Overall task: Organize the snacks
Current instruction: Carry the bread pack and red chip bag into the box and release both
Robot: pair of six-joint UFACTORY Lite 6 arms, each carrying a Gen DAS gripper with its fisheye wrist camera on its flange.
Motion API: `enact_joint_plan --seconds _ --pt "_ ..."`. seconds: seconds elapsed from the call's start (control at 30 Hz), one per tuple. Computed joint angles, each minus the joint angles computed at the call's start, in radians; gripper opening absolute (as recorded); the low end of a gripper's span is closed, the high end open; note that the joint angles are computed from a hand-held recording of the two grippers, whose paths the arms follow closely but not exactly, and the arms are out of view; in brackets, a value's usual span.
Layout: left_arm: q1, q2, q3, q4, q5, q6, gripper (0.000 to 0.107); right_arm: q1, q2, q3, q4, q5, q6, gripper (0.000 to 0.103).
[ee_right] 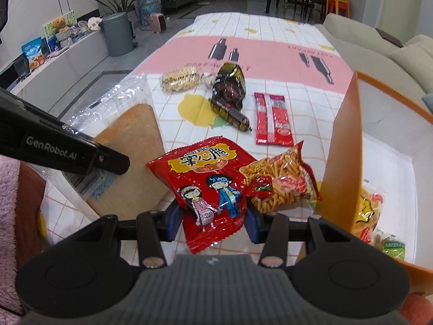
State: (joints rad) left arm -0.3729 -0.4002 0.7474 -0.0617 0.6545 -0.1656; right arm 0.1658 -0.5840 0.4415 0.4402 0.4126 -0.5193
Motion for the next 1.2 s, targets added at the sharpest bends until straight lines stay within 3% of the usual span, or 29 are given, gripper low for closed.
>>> enact_joint_plan --seconds 0.23,0.4,0.6,0.87,1.2 --pt "-0.024 0.019 0.186 -0.005 0.054 -0.018 0.027 -0.076 -0.088 0.072 -0.068 0.088 0.042 0.046" --pt "-0.127 0.137 0.401 0.038 0.047 -0.071 0.027 -0.274 -0.115 0.172 0.049 0.19 -0.137 0.046" --pt "-0.28 0.401 0.711 0.049 0.027 -0.087 0.027 -0.573 -0.046 0.295 0.153 0.269 -0.373 0.046" --pt "-0.427 0.838 1.172 0.053 0.068 -0.059 0.027 -0.819 0.175 0.364 0.158 0.207 -0.491 0.046" --pt "-0.423 1.408 1.809 0.014 0.308 0.024 0.027 -0.752 0.483 0.42 0.09 0.012 -0.497 0.046"
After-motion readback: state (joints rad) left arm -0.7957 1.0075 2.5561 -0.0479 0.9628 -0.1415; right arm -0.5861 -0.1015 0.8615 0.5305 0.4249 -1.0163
